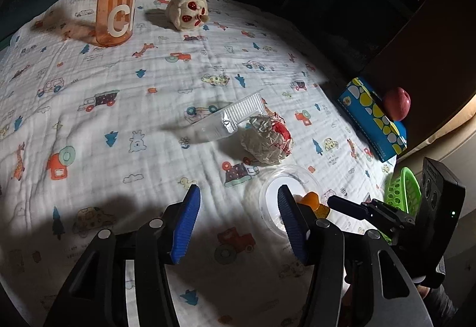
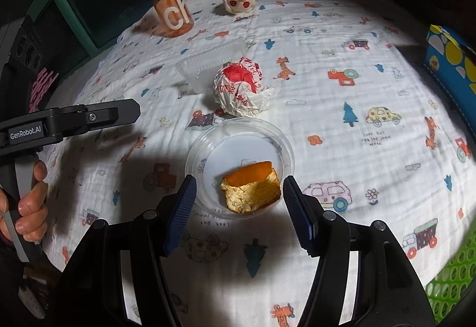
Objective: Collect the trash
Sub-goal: 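Grasp the orange-topped bread piece with the right tool while the left tool holds the bowl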
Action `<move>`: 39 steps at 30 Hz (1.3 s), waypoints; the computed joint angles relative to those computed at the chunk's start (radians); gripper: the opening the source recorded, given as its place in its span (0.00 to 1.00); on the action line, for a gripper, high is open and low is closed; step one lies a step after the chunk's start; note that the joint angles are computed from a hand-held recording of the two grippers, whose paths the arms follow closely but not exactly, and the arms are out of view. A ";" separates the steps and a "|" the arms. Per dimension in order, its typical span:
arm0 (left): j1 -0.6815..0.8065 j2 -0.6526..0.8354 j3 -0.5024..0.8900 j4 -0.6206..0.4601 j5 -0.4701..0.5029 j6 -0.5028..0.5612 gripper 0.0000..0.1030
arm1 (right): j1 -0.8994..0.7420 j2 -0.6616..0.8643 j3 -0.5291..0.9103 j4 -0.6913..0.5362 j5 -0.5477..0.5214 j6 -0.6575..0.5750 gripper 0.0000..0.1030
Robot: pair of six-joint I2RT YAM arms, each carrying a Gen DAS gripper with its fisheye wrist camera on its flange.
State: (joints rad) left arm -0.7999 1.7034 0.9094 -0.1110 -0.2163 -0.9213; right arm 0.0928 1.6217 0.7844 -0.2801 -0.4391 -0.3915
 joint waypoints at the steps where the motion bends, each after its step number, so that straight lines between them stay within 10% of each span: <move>1: 0.002 -0.004 -0.008 0.003 0.000 -0.001 0.52 | 0.012 0.012 0.007 0.004 0.018 -0.003 0.59; 15: 0.016 -0.008 -0.077 0.057 0.022 -0.025 0.52 | 0.117 0.104 0.061 0.011 0.189 -0.070 0.45; 39: -0.017 0.297 0.253 -0.019 0.084 0.127 0.41 | -0.220 -0.240 -0.014 -0.181 -0.127 -0.080 0.37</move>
